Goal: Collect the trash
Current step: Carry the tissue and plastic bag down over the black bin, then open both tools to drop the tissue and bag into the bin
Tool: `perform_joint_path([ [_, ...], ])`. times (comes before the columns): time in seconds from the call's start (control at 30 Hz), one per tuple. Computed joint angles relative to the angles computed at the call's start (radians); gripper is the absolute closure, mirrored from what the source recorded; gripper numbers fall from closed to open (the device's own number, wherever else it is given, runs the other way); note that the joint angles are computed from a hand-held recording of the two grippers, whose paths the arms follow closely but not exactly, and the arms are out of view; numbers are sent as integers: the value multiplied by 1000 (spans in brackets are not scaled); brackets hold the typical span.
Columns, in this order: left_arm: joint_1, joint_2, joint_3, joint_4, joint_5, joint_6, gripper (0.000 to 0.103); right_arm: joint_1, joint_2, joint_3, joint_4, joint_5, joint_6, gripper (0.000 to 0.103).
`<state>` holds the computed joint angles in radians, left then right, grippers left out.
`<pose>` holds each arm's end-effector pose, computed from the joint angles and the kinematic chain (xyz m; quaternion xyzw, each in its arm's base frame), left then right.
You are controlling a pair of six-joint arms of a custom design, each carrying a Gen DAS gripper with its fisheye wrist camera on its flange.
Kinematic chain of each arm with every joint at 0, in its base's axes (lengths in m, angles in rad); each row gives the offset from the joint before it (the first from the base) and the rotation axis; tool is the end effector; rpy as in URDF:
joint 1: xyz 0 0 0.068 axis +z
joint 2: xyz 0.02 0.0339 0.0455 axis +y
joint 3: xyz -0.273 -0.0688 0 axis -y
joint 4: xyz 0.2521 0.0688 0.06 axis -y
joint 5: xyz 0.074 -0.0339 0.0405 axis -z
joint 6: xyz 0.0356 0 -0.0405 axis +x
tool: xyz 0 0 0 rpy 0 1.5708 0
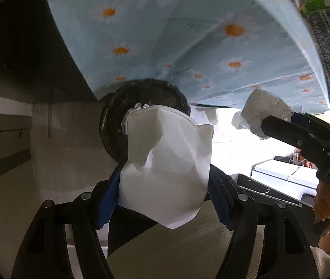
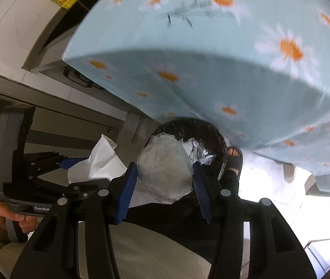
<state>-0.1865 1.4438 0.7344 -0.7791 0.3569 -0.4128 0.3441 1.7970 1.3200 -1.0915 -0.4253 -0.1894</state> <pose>0.2184 -0.0539 0.1586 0.1038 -0.9778 0.1814 0.0137 0.3085 0.1262 0.2107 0.2579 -0.9428 -0.2105 0.0152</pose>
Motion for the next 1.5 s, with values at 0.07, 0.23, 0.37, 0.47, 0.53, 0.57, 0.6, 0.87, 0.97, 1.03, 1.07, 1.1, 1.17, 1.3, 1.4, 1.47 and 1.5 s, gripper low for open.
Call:
perform_joint_path([
  [0.07, 6, 19, -14, 15, 6, -2, 35, -3, 7, -28, 9, -1, -2, 54],
  [0.23, -21, 79, -4, 35, -19, -1, 35, -4, 18, -88, 36, -1, 6, 54],
  [0.37, -28, 104, 9, 34, -28, 2, 35, -4, 23, -103, 45, -5, 8, 53],
  [0.47, -17, 110, 3, 41, -31, 10, 34, -8, 25, -105, 49, -6, 4, 53],
  [0.53, -11, 105, 5, 33, -35, 18, 34, -9, 26, -102, 48, -9, 7, 53],
  [0.57, -10, 105, 7, 31, -36, 21, 34, -10, 24, -104, 49, -9, 7, 53],
  [0.6, -15, 106, 10, 32, -38, 17, 34, -8, 24, -103, 49, -10, 9, 53],
  [0.87, -16, 107, 43, -1, -56, 30, 34, -4, 16, -100, 45, -15, 17, 53],
  [0.97, -12, 107, 49, -8, -59, 34, 34, -1, 16, -107, 51, -17, 21, 53],
  [1.03, -10, 107, 50, -9, -60, 35, 34, -1, 15, -109, 50, -20, 22, 53],
  [1.07, -9, 106, 52, -10, -62, 32, 34, -2, 15, -111, 50, -22, 23, 53],
  [1.1, -6, 106, 51, -9, -63, 31, 34, -1, 16, -111, 51, -22, 24, 53],
  [1.17, 0, 110, 53, -9, -59, 17, 34, 0, 16, -111, 50, -24, 26, 53],
  [1.3, 3, 125, 65, -14, -64, 16, 25, -5, 21, -110, 42, -31, 29, 32],
  [1.4, 9, 121, 66, -16, -81, 6, 23, -12, 14, -116, 48, -29, 43, 30],
  [1.47, 18, 113, 60, -15, -80, 0, 23, -19, 9, -114, 47, -30, 43, 30],
  [1.5, 23, 110, 57, -16, -81, -2, 23, -24, 6, -113, 46, -31, 44, 30],
])
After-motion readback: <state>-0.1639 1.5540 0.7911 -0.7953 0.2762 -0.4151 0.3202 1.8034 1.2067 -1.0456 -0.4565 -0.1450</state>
